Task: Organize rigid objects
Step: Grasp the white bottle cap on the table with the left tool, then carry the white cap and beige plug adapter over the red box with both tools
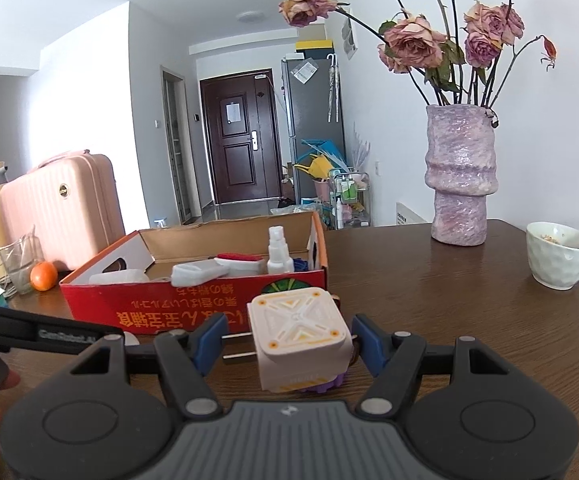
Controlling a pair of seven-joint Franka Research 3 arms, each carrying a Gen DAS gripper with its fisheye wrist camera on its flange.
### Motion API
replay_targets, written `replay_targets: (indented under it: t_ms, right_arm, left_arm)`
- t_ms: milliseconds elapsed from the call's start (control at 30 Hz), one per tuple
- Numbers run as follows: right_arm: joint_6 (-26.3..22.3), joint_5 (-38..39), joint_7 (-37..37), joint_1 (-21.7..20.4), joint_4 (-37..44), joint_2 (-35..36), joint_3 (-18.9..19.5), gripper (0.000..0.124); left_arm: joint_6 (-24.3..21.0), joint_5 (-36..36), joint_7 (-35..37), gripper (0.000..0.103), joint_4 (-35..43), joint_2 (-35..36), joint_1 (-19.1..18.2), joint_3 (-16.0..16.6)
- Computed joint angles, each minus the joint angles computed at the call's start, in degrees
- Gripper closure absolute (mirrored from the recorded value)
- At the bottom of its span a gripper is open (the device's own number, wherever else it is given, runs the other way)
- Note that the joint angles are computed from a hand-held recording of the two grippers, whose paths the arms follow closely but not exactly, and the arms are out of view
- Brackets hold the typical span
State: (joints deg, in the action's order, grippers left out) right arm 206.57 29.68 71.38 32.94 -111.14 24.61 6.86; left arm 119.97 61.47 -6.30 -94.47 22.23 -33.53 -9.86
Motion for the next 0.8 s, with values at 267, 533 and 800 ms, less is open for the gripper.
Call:
replay_targets:
  t_ms: [267,533,800]
  right_arm:
    - [-1.26,2.11,-0.96,0.71,1.28,0.68,-1.42,0.056]
    - [-1.75,2.41,-2.14,1.45,1.33,0.93,-1.65,0.056]
    - [-1.31,1.37,-1.92,0.95,0.75,0.74,-0.84,0.056]
  left_arm:
    - [3.79,-0.82,-1.12,0.01,0.41,1.18,1.13,0.77]
    - [12.04,-2.26,-0.32,0.048,-1.11,1.51,3.13,1.21]
    - [15.49,-3.44,-0.57,0.087,-3.06,0.51,3.75,1.75]
